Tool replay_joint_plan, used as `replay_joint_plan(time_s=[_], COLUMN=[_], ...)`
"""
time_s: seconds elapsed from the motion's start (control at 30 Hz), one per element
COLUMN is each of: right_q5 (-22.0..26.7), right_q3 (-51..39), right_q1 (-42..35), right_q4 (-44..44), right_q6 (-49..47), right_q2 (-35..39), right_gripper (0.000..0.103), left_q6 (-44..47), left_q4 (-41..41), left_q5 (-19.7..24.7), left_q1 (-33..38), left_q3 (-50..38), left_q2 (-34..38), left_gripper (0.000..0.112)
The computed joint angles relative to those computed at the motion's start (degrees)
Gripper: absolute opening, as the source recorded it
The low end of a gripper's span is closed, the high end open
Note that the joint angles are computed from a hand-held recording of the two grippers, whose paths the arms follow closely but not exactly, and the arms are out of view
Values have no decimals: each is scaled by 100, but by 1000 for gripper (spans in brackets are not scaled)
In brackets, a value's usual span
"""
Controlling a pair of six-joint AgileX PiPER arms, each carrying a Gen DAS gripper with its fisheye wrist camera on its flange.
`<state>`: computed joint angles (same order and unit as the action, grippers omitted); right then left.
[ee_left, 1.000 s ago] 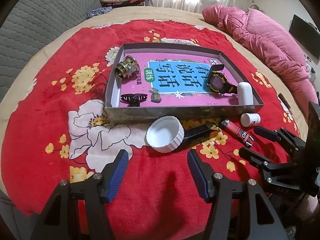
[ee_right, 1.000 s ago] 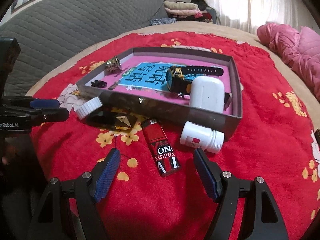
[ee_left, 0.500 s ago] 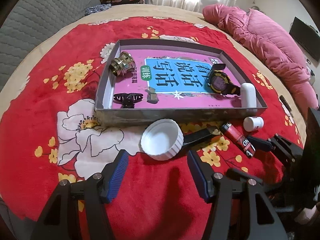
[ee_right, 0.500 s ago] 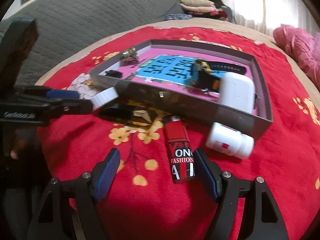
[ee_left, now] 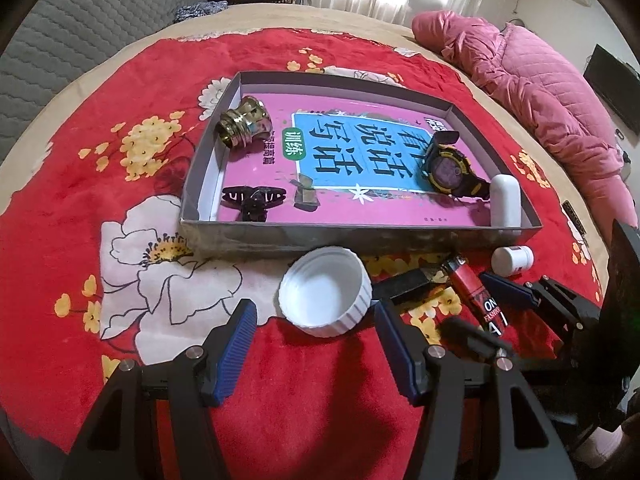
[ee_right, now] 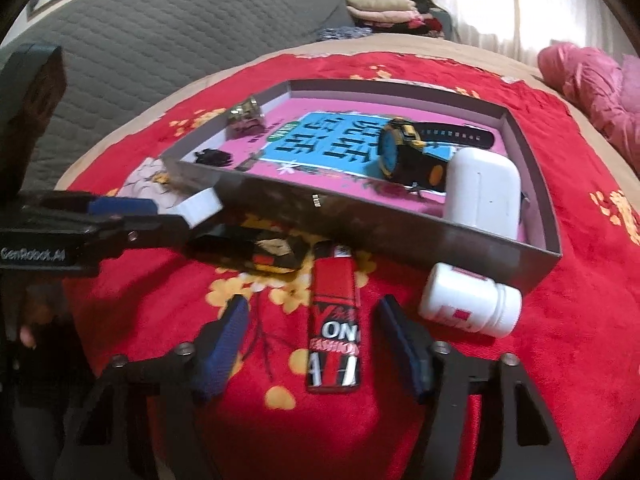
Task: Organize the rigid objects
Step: 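Lower the right tool around the red lighter and close it, then lift the red lighter with the right tool while the left tool grips the white bottle cap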
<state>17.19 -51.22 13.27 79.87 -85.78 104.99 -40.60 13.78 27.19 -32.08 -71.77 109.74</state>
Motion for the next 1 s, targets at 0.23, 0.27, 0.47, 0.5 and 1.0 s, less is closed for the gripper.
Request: replay_joint_plan(time_s=[0.23,0.27,0.47,0.5,1.0], right_q5=[-41,-59,-75,-77,-300], right_q3=[-141,-137,-122,-121,-144], right_q1=[-52,-40,-29,-34,146], right_q4=[-77,-86,64,56,394], right_q6=[200,196,41,33,-383], right_q2=[107,101,109,107,185], right_gripper=[43,43,43,43,43], left_q6=[360,484,1453,1609,3158], left_q4=[-480,-628,-1799,-1980,-3864], left_q5=[-149,-182,-387,-410,-453], left_q1=[164,197,464,508,865], left_q3=[-11,-12,8,-3,-284], left_q2=[72,87,162,183,569], left_gripper=[61,61,61,61,61])
